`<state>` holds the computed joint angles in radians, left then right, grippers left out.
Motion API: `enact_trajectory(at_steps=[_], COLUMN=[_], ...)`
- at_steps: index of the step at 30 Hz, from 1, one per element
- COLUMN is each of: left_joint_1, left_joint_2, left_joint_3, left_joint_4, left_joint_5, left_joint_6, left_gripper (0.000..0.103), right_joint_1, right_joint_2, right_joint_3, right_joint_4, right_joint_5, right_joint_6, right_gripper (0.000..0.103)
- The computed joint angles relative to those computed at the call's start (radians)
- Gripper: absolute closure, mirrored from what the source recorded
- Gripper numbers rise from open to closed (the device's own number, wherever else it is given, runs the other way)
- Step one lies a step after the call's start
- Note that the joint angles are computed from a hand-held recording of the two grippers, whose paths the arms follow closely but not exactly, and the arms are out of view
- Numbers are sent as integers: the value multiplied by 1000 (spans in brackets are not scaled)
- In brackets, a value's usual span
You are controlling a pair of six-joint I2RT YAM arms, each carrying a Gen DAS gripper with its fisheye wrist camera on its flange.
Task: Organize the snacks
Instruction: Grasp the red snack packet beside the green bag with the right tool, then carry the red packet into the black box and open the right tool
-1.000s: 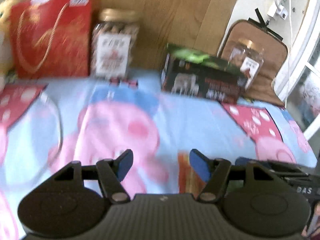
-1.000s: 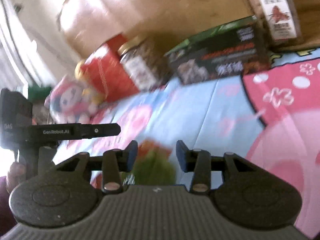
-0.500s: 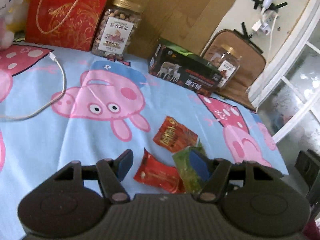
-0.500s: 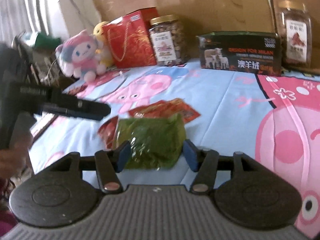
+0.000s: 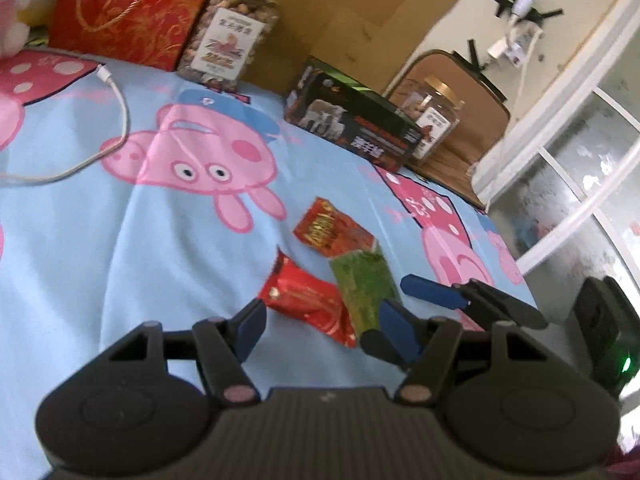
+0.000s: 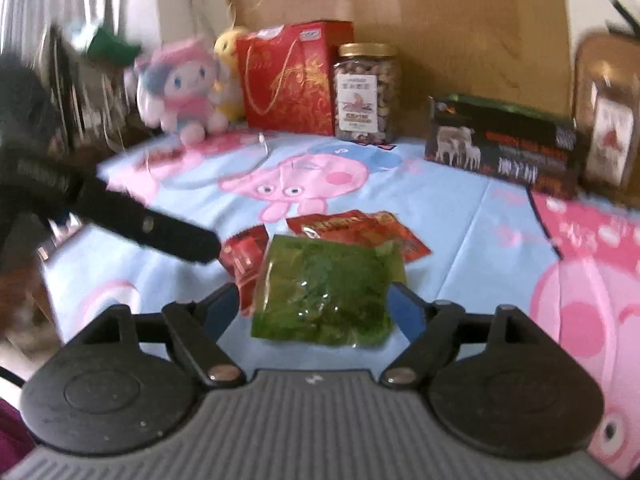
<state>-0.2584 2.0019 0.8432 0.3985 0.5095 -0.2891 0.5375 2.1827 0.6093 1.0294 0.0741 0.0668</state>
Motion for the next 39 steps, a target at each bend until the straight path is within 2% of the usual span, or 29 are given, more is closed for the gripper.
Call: enact_trajectory(at_steps=[2,5,7,9,11,13,15,18,19,21,22,23,24,25,33,36,39], left_joint_1=[8,17,22,27,29,30,25,9,2,-5,-4,-4,-5,-7,-7,-26,-61], left_joint_2=[4,13,28,46,60,72,79,86,84,85,91,96,102,103,49,49,81], left_joint_3=[4,11,29,48,64,81,94,99,94,97,102,106,111,107,119,198,334], left_joint_4=[5,7,-7,-13,-14,-20,-30,-31,-25,-31,-37,-42,-52,-48,-53,-98,-166], left_joint_5=[-7,-12,-10,-2,4,15,19,14,4,4,17,30,40,36,78,83,64], left_joint_6=[-7,-13,-17,-25,-38,-44,-39,-24,-16,-4,-3,-3,0,-2,-12,-4,15], left_gripper=[39,39,39,39,39,39,39,41,41,54,59,73,78,77,78,78,78], right_joint_1=[22,-36,-38,-43,-54,-44,-20,-2,7,15,20,23,27,21,15,-10,-54], right_joint_2=[28,27,26,27,16,7,7,25,34,30,33,39,42,42,30,9,-9], right_joint_3=[40,27,-4,-64,-98,-89,-47,37,55,83,92,99,103,108,36,17,33], right_joint_4=[-37,-25,36,159,220,189,106,-24,-34,-78,-85,-84,-82,-88,68,125,129], right_joint_5=[123,133,191,132,-6,-98,-126,-107,-86,-66,-61,-55,-50,-71,-70,-51,-39], right_joint_6=[-47,46,58,68,72,58,41,27,12,-24,-34,-47,-59,-66,-55,-78,-112], right_gripper=[22,22,22,23,25,32,38,42,42,43,51,56,65,79,81,82,83])
